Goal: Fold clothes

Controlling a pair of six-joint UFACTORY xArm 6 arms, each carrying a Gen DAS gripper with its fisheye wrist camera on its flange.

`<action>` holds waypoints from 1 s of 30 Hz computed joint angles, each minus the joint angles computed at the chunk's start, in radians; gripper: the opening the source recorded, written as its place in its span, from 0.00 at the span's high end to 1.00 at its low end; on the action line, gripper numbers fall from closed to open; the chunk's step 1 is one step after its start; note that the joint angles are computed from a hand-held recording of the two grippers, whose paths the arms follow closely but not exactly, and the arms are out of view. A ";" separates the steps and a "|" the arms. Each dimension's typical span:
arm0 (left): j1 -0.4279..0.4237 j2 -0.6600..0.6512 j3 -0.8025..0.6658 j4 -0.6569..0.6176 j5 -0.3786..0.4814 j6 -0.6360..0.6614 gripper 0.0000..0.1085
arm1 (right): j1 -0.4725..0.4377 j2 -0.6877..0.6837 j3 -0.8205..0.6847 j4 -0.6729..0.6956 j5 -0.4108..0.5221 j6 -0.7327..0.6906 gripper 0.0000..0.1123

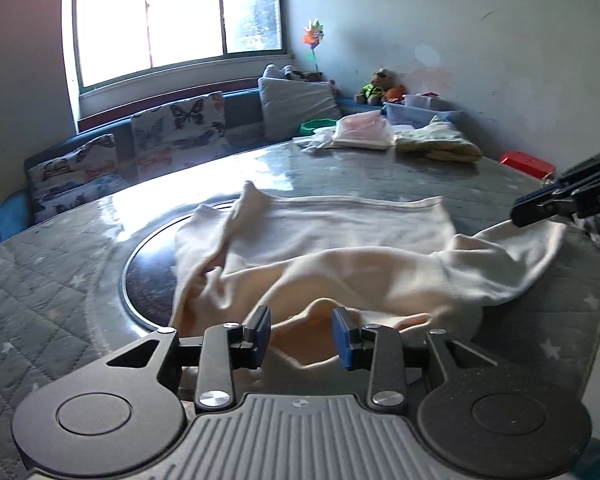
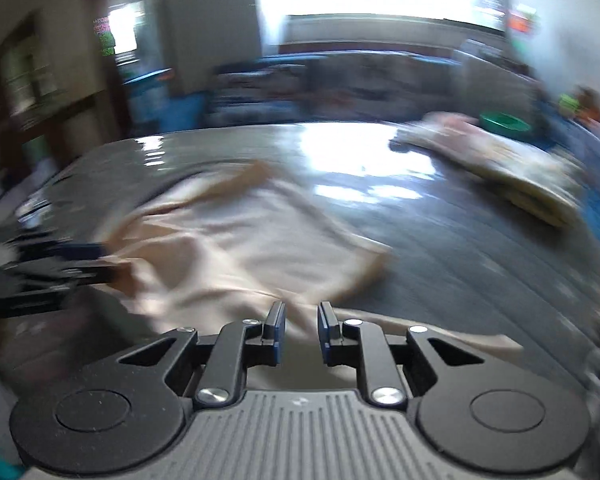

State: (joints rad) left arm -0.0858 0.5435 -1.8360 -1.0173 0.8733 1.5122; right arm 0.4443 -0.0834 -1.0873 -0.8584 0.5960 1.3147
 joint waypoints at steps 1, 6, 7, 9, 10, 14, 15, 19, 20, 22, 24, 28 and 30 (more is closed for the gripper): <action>0.000 0.003 -0.003 0.006 -0.006 -0.001 0.66 | -0.003 0.042 -0.039 0.032 -0.047 -0.063 0.85; -0.005 0.019 -0.018 0.041 -0.042 -0.036 0.66 | 0.020 0.238 -0.231 0.254 -0.161 -0.430 0.85; -0.004 0.021 -0.020 0.045 -0.044 -0.040 0.66 | 0.029 0.266 -0.262 0.287 -0.154 -0.486 0.85; -0.003 0.023 -0.023 0.047 -0.047 -0.041 0.66 | 0.046 0.323 -0.327 0.327 -0.121 -0.564 0.85; -0.001 0.023 -0.025 0.049 -0.041 -0.040 0.66 | 0.051 0.341 -0.349 0.324 -0.101 -0.576 0.85; -0.005 0.038 -0.043 0.074 -0.030 -0.040 0.67 | 0.060 0.394 -0.412 0.365 -0.043 -0.625 0.85; -0.006 0.048 -0.058 0.090 -0.020 -0.060 0.73 | 0.060 0.400 -0.418 0.380 -0.034 -0.636 0.86; 0.000 0.065 -0.086 0.104 0.006 -0.092 0.92 | 0.057 0.406 -0.417 0.411 -0.029 -0.658 0.86; 0.003 0.060 -0.081 0.092 0.010 -0.083 0.92 | 0.056 0.402 -0.410 0.406 -0.029 -0.651 0.86; 0.011 0.046 -0.066 0.064 0.016 -0.063 0.94 | 0.054 0.396 -0.399 0.382 -0.037 -0.620 0.86; 0.017 0.030 -0.046 0.043 0.012 -0.043 0.94 | 0.052 0.389 -0.386 0.347 -0.056 -0.580 0.94; 0.032 -0.001 -0.014 0.001 0.004 -0.009 0.95 | 0.053 0.368 -0.368 0.309 -0.085 -0.557 0.96; 0.048 -0.010 -0.015 -0.023 0.015 -0.009 0.95 | 0.059 0.337 -0.347 0.277 -0.109 -0.550 0.96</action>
